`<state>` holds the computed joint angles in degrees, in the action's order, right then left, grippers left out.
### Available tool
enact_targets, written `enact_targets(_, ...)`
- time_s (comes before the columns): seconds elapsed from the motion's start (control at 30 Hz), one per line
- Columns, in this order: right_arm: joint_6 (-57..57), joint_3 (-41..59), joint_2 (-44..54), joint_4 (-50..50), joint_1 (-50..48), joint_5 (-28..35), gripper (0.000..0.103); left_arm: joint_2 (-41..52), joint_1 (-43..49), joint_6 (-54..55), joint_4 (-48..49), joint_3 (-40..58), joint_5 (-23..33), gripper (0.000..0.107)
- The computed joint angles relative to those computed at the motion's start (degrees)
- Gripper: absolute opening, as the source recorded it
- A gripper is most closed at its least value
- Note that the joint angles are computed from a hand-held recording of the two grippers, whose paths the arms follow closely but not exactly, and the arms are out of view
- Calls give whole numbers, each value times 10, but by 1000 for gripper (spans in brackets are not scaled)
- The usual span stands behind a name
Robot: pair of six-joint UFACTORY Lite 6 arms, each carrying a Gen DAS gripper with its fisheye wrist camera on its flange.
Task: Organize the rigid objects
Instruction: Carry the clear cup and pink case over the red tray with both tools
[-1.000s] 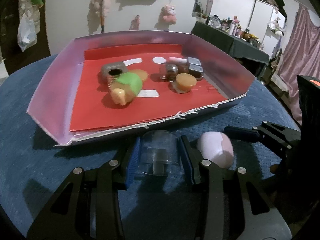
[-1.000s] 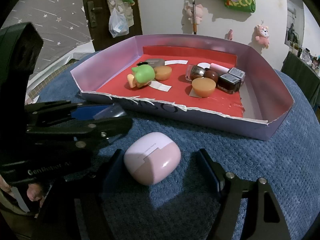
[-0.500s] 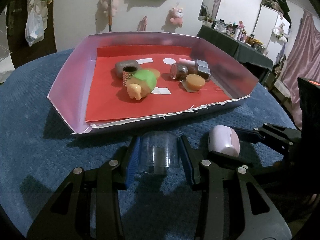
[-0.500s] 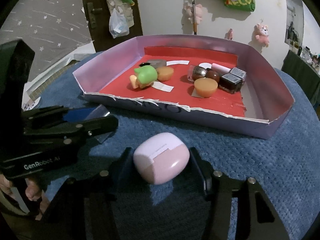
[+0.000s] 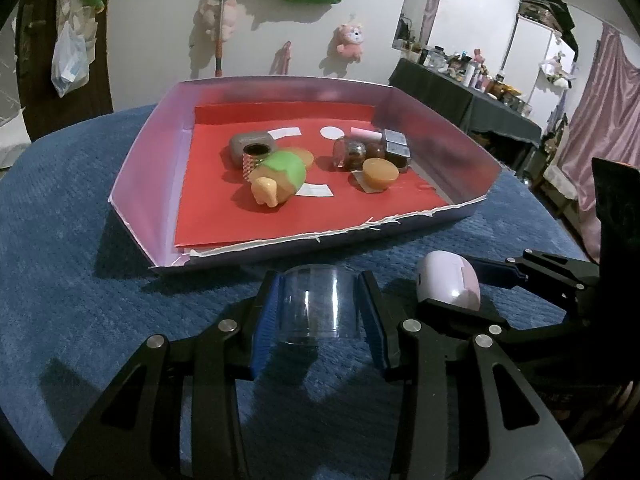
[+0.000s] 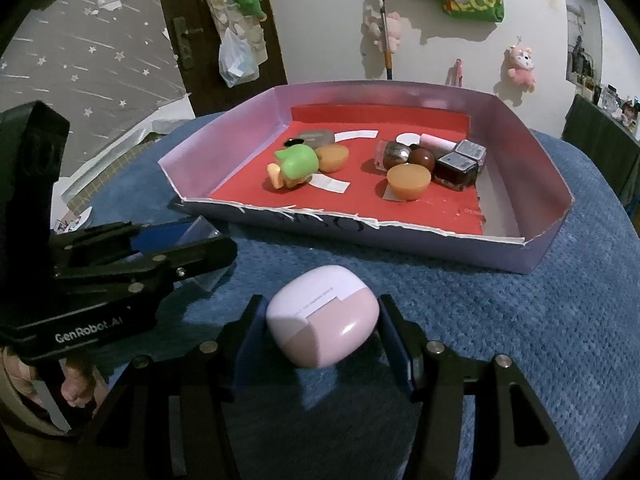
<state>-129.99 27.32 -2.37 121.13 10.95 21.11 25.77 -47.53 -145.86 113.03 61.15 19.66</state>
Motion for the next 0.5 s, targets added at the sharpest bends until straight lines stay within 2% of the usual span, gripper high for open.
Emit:
enact_targets(0.27,42,-19,-46,-39,-4,-1,59,-27,-17,13,-19,-16,17,37)
enact_targets(0.5,120,-26,-87,-119,-20,10,59,-50,-22,12,-15,-20,19,37)
